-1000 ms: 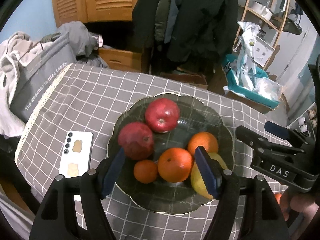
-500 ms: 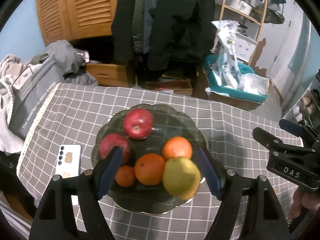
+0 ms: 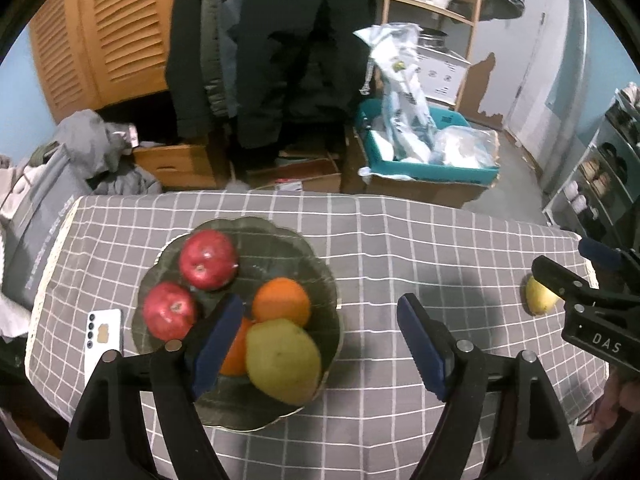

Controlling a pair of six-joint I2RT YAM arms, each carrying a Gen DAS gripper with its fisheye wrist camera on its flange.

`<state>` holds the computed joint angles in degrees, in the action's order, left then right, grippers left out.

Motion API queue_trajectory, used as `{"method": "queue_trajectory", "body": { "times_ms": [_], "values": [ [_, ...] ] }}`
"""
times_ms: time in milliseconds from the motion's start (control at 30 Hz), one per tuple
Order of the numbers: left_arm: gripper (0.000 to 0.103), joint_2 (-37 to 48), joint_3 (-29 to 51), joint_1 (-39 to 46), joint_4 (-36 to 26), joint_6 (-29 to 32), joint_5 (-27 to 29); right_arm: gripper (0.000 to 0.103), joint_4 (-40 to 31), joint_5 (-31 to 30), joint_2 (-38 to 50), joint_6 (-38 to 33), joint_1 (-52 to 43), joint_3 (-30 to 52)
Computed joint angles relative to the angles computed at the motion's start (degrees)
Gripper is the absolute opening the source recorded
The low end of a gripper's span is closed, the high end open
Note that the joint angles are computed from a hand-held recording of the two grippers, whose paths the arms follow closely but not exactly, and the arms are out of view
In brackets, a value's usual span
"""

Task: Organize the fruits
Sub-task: 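Withdraw both tools from the bowl toward the loose pear and orange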

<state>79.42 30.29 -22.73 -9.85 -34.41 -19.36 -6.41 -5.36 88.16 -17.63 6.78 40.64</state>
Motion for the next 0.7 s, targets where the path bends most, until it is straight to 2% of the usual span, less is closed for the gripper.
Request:
{"method": "queue_trajectory", "body": {
  "times_ms": [333, 700],
  "values": [
    [0.081, 7.45, 6.59, -3.77, 0.37, -0.65, 0.22, 0.085, -0.91, -3.88, 0.38, -4.50, -10.45, 0.73],
    [0.081, 17.73, 15.80, -8.14, -0.60, -0.25, -0.45, 0.085, -0.55, -6.44, 7.44, -7.48, -20.83, 4.02]
  ]
}}
